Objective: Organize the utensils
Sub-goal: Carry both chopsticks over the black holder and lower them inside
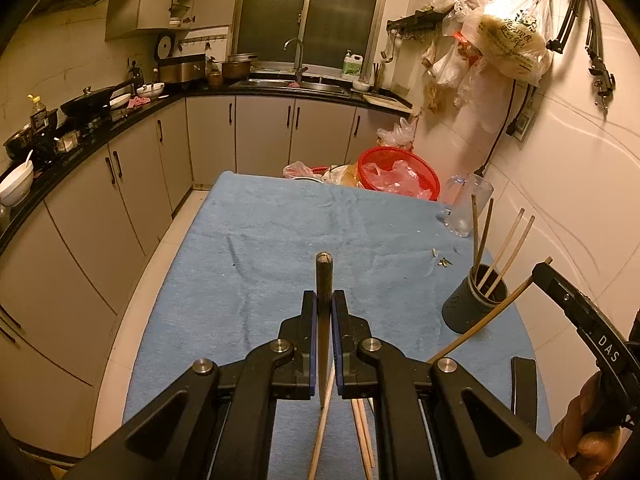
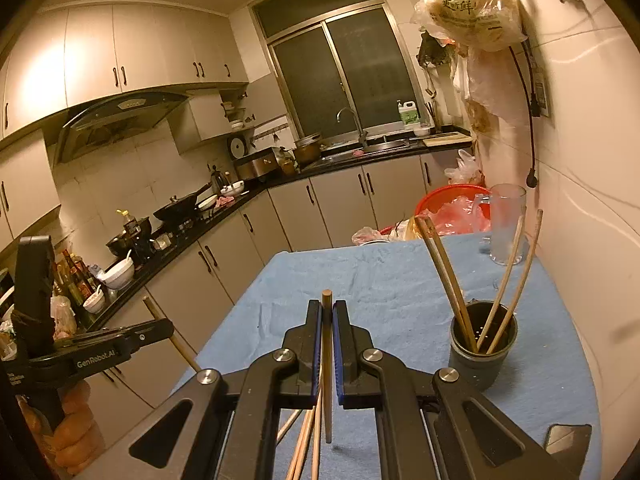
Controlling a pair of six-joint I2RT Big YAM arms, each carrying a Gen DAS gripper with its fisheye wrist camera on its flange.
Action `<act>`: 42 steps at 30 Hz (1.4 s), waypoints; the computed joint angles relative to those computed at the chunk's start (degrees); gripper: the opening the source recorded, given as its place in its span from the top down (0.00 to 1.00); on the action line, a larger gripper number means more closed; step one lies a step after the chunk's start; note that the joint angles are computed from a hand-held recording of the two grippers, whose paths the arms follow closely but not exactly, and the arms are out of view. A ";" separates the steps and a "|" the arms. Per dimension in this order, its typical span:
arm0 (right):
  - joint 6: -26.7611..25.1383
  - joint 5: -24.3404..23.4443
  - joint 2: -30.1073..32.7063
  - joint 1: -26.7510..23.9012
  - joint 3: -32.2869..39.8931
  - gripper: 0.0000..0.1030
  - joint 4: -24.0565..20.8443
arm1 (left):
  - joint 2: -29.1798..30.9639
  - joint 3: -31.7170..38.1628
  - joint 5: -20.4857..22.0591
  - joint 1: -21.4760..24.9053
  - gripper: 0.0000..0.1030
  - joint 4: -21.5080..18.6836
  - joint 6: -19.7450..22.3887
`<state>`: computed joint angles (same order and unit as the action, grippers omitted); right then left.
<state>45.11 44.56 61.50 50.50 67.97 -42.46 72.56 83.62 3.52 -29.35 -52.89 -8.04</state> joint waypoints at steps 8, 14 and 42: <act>0.65 1.28 -1.63 0.37 -0.31 0.95 -0.87 | 0.03 0.93 0.66 -0.44 0.93 -0.49 0.82; 1.20 1.89 -3.36 0.25 -0.70 0.95 -1.59 | 0.39 2.44 0.80 -1.70 0.93 -1.21 1.02; -1.07 8.33 -14.24 -4.10 1.42 0.95 -8.42 | 10.33 20.83 -2.66 -14.46 0.93 -5.70 0.65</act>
